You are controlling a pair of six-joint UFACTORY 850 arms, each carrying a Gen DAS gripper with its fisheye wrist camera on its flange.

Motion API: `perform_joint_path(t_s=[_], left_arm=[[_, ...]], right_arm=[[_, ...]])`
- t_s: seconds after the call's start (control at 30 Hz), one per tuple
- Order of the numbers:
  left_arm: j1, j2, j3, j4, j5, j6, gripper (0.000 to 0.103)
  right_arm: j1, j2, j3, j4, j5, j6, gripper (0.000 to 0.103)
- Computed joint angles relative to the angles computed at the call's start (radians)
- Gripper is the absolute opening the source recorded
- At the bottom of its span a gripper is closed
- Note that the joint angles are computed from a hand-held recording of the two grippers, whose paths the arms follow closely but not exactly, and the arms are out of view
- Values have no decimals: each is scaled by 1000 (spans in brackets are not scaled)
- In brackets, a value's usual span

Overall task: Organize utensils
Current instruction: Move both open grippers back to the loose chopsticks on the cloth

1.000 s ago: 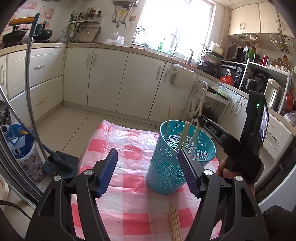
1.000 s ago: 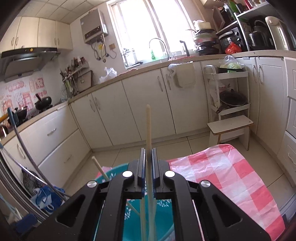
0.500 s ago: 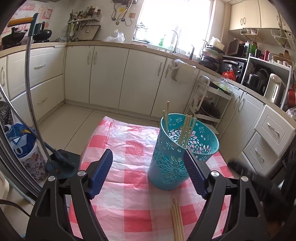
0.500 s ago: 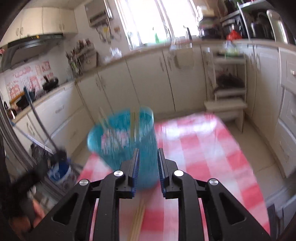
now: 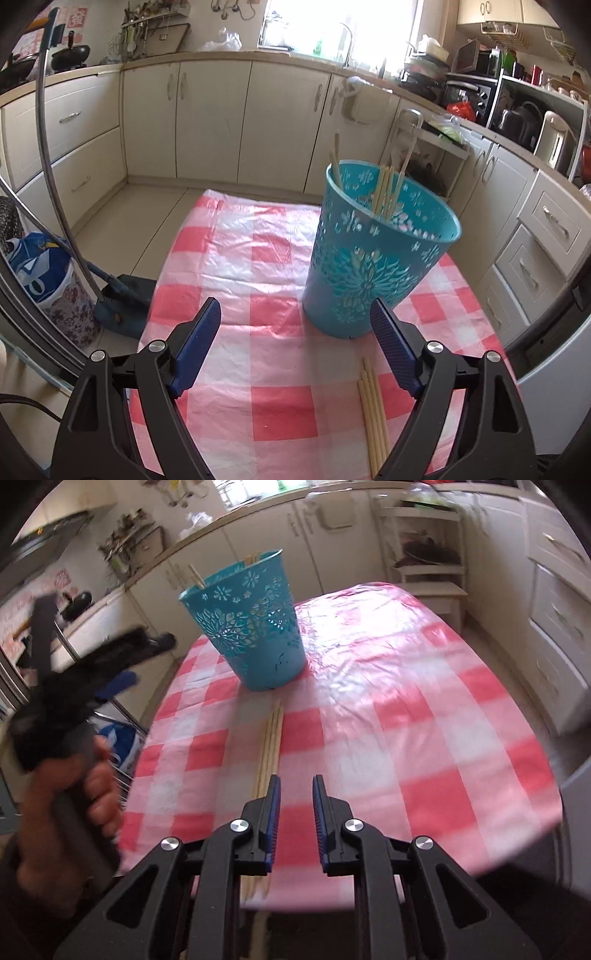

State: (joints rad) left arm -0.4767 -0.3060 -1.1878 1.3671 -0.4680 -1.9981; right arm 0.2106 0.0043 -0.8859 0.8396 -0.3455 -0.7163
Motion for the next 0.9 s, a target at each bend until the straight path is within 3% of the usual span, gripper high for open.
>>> perform_joint_path(t_s=[0.13,0.27,0.57,0.77,0.9], left_arm=[[-2,-45,0,-88,-15,57,80],[-16,-61,23,-126,-92,97,80],[-46,31,139,-96,-148,38,83],[-62,120,213,-96,-131,-23,85],[-68,209,304,-93,-71,-223,90]], right_arm=[[30,119,56,-210,-20,152,18],[54,218,75,-327,-48,209,20],[92,365,111,-505,-70,385,24],[123,355,128,-472,-60,369,26],[107,297,151,-326,-20,235,26]])
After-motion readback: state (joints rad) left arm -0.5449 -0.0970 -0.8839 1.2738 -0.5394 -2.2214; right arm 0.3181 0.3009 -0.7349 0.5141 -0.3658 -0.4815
